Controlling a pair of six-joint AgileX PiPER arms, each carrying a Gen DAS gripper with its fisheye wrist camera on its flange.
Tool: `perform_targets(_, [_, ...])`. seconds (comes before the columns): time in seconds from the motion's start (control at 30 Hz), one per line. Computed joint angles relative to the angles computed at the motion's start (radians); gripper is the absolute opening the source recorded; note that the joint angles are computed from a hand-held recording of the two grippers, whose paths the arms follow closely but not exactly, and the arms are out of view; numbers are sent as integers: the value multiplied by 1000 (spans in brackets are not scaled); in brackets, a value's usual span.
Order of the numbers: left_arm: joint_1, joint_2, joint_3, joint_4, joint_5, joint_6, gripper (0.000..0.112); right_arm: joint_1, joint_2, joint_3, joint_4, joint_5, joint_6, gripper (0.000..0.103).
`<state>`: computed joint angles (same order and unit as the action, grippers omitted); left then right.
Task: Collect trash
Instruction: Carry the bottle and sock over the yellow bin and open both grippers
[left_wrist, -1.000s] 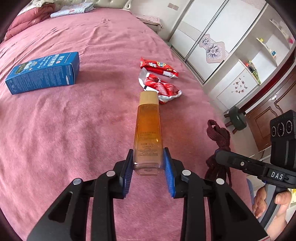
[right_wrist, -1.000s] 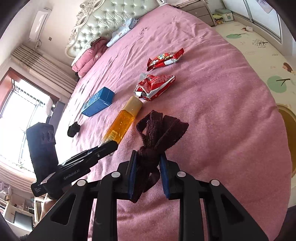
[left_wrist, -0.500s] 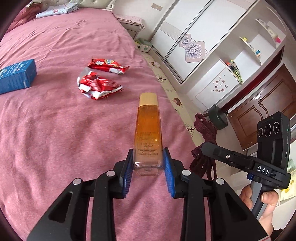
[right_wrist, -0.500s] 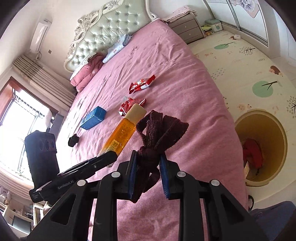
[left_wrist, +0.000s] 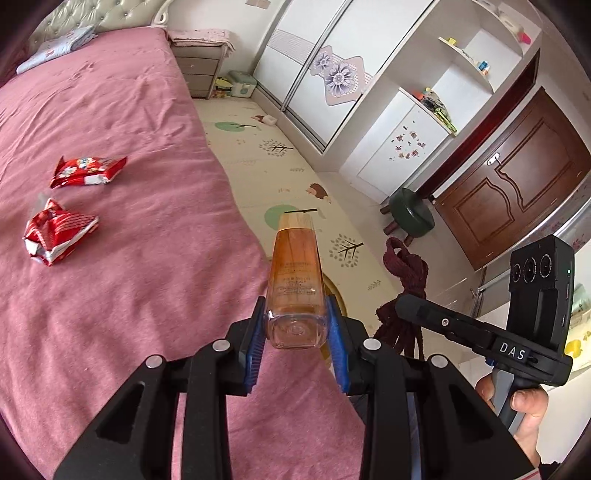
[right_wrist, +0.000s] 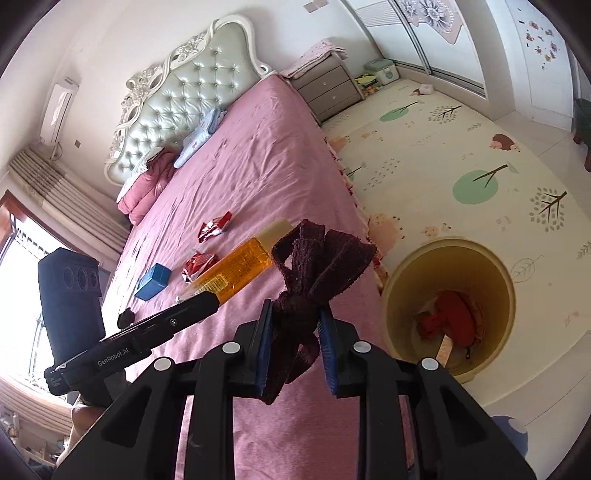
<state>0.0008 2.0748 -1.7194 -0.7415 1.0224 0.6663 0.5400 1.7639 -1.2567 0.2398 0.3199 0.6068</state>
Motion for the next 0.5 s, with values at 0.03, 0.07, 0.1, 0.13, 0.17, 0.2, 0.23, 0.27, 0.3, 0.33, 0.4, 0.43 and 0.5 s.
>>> perform_targets(0.03, [-22, 11, -12, 3, -5, -11, 31, -16, -11, 24, 11, -6, -11, 23])
perform_targets(0.07, [-40, 23, -26, 7, -5, -20, 31, -35, -23, 48, 30, -12, -32, 23])
perform_targets(0.1, [-60, 35, -39, 10, -6, -30, 31, -51, -33, 69, 49, -16, -54, 23])
perform_targets(0.13, [-79, 45, -51, 14, -9, -39, 31, -65, -45, 93, 56, -24, -64, 23])
perform_targets(0.17, [-96, 60, -67, 19, -9, -49, 31, -81, -55, 113, 64, -28, -76, 23])
perform_targets(0.2, [-113, 76, -87, 25, -6, -61, 31, -96, -65, 134, 80, -33, -97, 23])
perform_targets(0.23, [-131, 96, -111, 31, -2, -78, 31, -112, -74, 153, 97, -37, -118, 23])
perform_targets(0.27, [-146, 115, -135, 37, 5, -91, 31, -130, -80, 172, 130, -41, -157, 23])
perform_targets(0.3, [-157, 128, -149, 42, 6, -100, 31, -146, -84, 187, 158, -44, -188, 23])
perform_targets(0.33, [-172, 146, -173, 52, 10, -115, 31, -159, -86, 199, 176, -47, -209, 23])
perform_targets(0.4, [-199, 186, -223, 73, 21, -145, 31, -197, -89, 232, 268, -52, -312, 23])
perform_targets(0.43, [-211, 210, -254, 83, 32, -162, 31, -213, -88, 243, 312, -54, -359, 23])
perform_targets(0.5, [-232, 252, -310, 96, 51, -192, 31, -241, -81, 255, 393, -53, -447, 23])
